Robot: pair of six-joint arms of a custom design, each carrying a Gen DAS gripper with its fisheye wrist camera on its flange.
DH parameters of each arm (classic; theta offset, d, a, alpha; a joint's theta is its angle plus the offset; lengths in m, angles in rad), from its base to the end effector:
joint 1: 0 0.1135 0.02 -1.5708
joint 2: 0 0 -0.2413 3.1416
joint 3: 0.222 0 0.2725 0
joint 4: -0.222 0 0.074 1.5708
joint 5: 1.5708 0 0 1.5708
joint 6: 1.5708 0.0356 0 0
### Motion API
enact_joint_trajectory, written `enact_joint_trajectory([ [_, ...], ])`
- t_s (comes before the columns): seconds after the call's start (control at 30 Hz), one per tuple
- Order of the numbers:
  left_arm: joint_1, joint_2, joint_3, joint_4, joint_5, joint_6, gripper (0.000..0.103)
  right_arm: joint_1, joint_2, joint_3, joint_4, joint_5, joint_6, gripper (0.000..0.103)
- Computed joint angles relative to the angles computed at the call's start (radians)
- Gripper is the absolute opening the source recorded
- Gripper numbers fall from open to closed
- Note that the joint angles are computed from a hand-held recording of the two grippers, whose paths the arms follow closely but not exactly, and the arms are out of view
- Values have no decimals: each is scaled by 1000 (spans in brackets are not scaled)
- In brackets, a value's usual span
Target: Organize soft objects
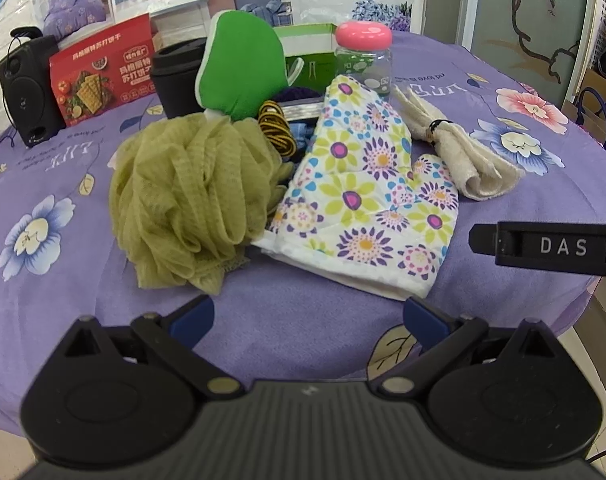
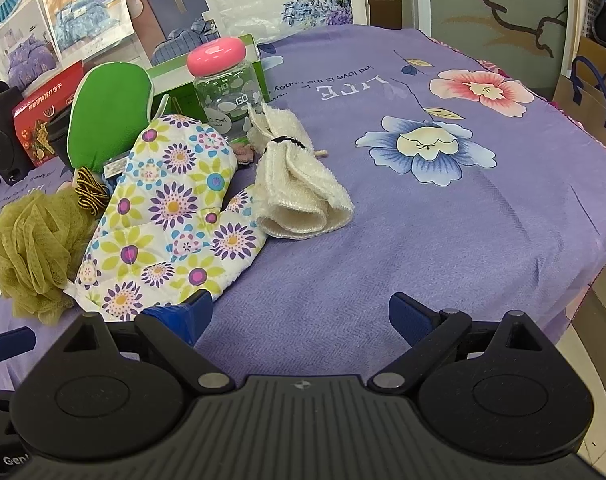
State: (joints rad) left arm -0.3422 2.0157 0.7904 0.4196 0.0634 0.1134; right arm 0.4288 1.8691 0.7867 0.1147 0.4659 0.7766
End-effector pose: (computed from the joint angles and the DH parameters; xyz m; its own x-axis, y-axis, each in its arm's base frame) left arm 0.3254 -0.1183 0.0225 -0.6325 0.3452 -0.6933 0.4507 0.8921 0.0330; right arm 0.3055 0.1221 0.0504 -0.6322 0.3995 -0.6639 0.4253 0.8951 0.1336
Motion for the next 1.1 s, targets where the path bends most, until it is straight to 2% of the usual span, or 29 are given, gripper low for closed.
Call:
enact_joint_trajectory([
  [0.23, 19, -23, -24, -9, -5, 29, 100, -7, -10, -10, 6, -3, 0, 82],
  [0.4, 100, -104, -121, 100, -23, 72, 100, -48, -40, -46, 51, -19, -8, 82],
  [0.5, 149, -121, -113, 148, -13, 100, 100, -81, -63, -62, 77, -31, -19, 82],
  [0.63, 163, -36, 32, 77, -30, 123, 100, -128, -44, -44, 88, -55, -19, 82],
  [0.8, 159, 87, 215, -15, 36, 183, 100, -175, 20, 12, 74, -110, -18, 82],
  [0.93, 160, 183, 357, -104, 59, 170, 101, -191, 55, 57, 53, -124, -30, 82],
  [1.1, 205, 251, 447, -122, 31, 150, 103, -205, 92, 116, 32, -135, -54, 82],
])
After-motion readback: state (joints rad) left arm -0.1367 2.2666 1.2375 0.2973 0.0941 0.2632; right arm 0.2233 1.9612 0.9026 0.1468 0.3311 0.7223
